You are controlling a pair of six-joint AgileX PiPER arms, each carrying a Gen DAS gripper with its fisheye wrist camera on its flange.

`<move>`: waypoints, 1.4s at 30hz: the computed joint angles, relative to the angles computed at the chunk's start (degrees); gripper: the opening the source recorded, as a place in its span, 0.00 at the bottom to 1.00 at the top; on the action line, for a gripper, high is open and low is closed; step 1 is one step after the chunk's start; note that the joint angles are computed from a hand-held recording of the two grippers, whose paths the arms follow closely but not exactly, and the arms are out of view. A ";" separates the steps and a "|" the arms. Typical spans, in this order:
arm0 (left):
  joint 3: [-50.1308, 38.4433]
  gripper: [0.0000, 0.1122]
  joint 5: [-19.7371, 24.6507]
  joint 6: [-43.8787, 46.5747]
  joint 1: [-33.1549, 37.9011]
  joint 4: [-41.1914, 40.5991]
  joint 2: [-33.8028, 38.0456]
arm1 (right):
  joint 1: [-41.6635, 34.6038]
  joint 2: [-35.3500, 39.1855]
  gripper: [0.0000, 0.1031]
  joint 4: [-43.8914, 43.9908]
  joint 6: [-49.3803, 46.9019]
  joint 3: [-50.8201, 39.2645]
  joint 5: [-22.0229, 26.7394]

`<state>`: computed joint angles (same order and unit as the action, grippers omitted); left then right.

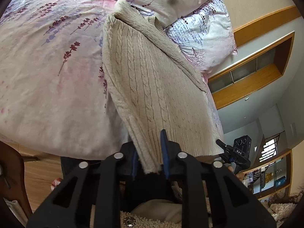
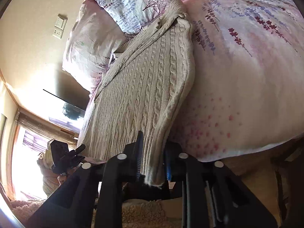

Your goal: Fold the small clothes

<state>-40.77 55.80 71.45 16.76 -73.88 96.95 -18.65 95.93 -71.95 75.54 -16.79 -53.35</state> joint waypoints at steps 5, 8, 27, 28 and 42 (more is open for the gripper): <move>-0.13 0.06 -3.45 1.65 -1.45 -1.17 -2.95 | 3.27 -6.42 0.08 8.67 -5.58 2.36 2.39; -1.24 0.05 -4.34 2.45 -0.46 -2.30 -4.53 | 4.81 -11.41 0.08 15.16 -9.68 3.69 3.35; -30.02 0.05 -20.76 -9.58 -8.37 -2.13 3.62 | 23.53 -12.22 0.07 64.98 -51.02 -15.20 16.81; -32.60 0.05 -21.66 -11.79 -9.07 -0.24 5.01 | 24.04 -10.96 0.07 67.36 -53.62 -17.32 17.75; -84.19 0.05 -18.40 -58.71 -17.68 41.18 38.58 | 21.90 15.33 0.07 78.96 -58.74 -52.17 39.89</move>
